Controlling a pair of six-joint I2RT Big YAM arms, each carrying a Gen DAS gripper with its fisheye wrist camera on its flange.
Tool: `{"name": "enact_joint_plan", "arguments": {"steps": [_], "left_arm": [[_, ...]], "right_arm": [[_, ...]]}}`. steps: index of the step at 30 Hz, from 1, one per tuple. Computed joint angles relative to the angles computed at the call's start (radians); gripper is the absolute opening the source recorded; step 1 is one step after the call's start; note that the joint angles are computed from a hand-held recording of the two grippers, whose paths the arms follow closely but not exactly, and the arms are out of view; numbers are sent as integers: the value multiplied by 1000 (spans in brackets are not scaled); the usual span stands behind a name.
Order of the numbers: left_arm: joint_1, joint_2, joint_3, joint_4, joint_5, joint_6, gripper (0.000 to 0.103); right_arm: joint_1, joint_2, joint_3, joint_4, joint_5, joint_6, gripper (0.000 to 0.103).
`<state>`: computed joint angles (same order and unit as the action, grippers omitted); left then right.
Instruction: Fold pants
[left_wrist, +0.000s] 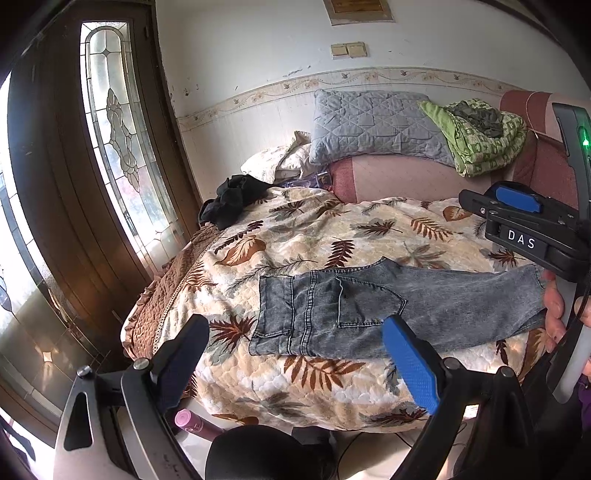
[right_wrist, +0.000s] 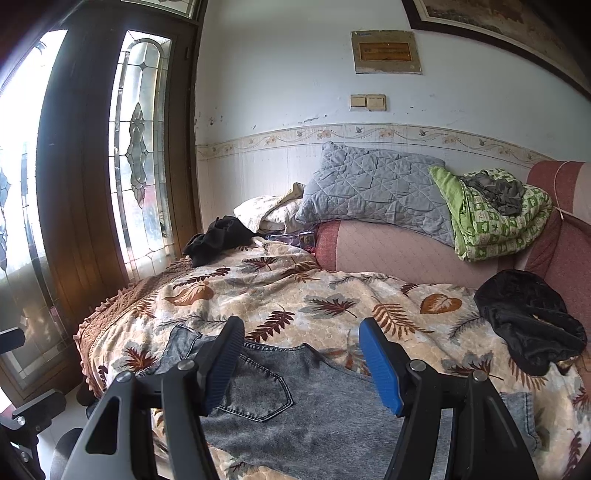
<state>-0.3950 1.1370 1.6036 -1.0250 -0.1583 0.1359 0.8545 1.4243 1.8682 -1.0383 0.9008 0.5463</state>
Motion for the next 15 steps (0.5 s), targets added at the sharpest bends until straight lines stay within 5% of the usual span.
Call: {"name": "enact_joint_plan", "arguments": {"steps": [15], "left_arm": [[-62,24,13,-19,-8,16,95]], "right_arm": [[-4,-72,-83,-36,45,63,68]]}}
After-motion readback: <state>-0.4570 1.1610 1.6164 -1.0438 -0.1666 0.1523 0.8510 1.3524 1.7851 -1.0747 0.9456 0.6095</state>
